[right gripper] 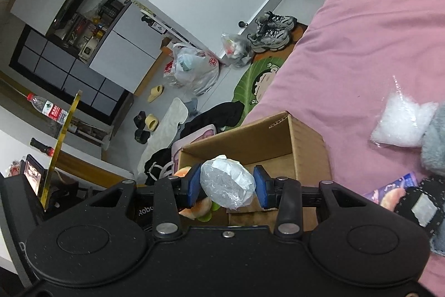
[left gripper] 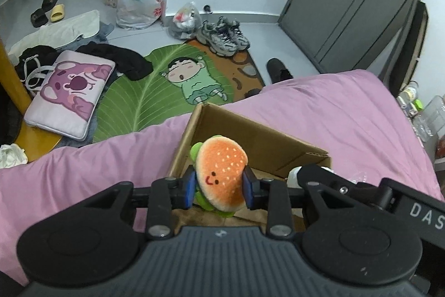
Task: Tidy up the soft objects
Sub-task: 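Carry the burger plush and white wrapped ball over the cardboard box with both tools, then open both tools to drop the burger plush and wrapped ball into the box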
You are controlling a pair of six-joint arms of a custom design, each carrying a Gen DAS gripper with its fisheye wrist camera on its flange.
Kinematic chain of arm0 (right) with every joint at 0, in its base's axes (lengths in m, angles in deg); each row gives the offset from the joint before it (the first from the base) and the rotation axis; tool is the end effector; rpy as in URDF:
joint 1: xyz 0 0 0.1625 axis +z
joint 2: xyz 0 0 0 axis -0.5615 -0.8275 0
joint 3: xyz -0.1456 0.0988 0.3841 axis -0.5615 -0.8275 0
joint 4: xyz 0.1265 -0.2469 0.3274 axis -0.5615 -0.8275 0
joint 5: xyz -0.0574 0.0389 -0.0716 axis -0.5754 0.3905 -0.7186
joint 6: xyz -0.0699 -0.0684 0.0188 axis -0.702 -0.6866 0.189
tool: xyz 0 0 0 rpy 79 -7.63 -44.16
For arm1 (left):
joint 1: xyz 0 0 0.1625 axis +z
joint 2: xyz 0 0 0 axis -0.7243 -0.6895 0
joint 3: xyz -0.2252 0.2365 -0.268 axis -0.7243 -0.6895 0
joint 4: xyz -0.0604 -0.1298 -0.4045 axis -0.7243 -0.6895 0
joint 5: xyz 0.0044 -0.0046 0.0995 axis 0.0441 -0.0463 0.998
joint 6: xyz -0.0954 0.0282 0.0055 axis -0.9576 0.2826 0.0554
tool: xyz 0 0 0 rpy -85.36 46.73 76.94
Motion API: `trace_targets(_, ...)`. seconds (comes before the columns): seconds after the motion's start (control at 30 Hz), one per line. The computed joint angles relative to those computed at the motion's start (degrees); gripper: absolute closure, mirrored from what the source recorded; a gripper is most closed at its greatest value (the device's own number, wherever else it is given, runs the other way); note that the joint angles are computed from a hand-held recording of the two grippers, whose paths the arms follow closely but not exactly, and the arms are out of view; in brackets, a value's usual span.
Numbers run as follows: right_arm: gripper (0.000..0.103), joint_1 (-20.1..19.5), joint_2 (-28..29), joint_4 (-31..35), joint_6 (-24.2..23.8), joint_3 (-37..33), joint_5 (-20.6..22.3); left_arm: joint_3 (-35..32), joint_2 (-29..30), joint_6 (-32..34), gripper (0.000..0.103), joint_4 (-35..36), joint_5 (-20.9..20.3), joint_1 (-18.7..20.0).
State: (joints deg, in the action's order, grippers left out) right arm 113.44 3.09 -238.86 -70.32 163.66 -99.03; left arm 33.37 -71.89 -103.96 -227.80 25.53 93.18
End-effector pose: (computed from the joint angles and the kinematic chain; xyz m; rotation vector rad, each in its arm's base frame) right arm 0.0232 -0.6571 0.2289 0.2772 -3.0351 0.7304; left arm -0.2999 -0.6333 -0.0161 -0.2466 2.3324 -0.9339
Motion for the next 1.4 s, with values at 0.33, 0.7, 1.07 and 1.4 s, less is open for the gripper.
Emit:
trace_targets(0.33, 0.063, -0.45, 1.12, 0.93, 1.5, -1.23, 0.49, -0.7, 0.34, -1.32, 0.06, 1.48, 1.61, -0.25)
trace_targets(0.7, 0.037, -0.34, 0.73, -4.99, 2.11, 0.84, 1.03, 1.81, -2.47, -7.3, 0.041, 5.22, 3.39, -2.07)
trace_targets(1.07, 0.018, -0.3, -5.92, -5.18, -0.91, 4.9, -1.02, 4.12, -5.32, -13.47, 0.016, 12.93, 3.48, -5.02)
trace_targets(1.4, 0.008, -1.15, -11.17, -3.92, -3.44, 7.11, -2.92, 4.78, -6.07, -13.95, 0.014, 15.72, 2.19, -7.67)
